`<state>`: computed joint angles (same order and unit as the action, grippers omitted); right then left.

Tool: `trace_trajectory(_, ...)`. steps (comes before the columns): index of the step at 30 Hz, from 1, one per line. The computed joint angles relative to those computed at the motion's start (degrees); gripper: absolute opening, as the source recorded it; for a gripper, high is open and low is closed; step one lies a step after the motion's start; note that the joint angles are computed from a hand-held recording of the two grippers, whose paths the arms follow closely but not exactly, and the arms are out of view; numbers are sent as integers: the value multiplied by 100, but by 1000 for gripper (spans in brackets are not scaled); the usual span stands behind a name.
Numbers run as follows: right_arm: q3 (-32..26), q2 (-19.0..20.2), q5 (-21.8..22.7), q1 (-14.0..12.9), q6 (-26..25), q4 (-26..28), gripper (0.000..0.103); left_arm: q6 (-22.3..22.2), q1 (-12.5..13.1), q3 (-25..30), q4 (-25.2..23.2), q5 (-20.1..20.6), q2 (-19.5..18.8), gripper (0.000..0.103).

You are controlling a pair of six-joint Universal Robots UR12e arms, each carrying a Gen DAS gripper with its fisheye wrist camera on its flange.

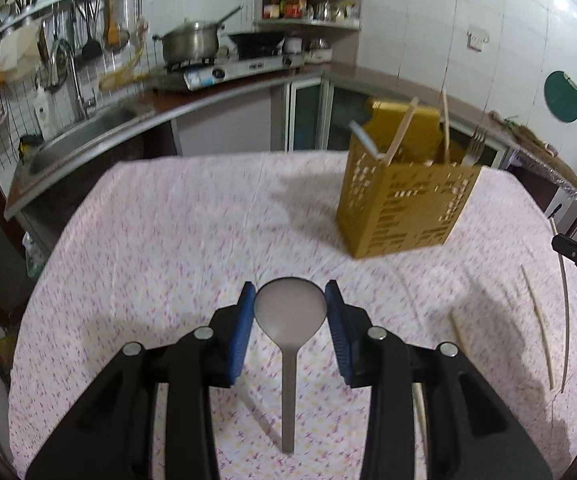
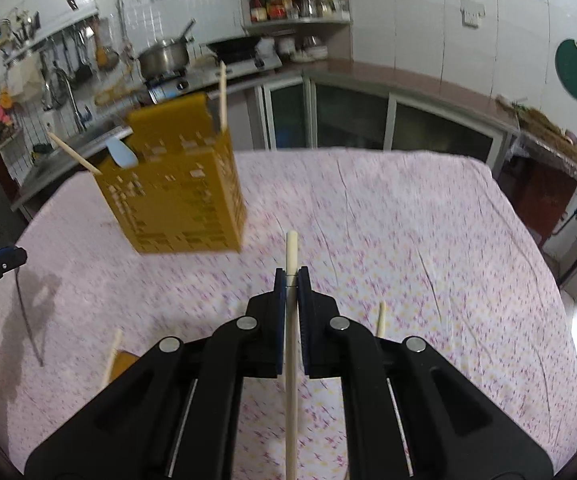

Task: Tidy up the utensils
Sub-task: 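Lift the metal spoon and chopstick and carry both over the yellow caddy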

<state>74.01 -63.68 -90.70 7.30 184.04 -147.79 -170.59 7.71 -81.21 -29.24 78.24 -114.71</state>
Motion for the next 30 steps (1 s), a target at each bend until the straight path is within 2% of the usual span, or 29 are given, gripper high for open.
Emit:
trace_trajectory(10, -29, 69, 88, 47, 184, -875, 7, -59, -44, 117, 265, -164, 3, 36)
trace_trajectory(26, -275, 267, 336, 28, 316, -833, 7, -50, -86, 233, 261, -354, 1, 36)
trace_trajectory(30, -220, 250, 557, -21, 449, -937, 7, -29, -90, 239, 242, -378, -2, 36)
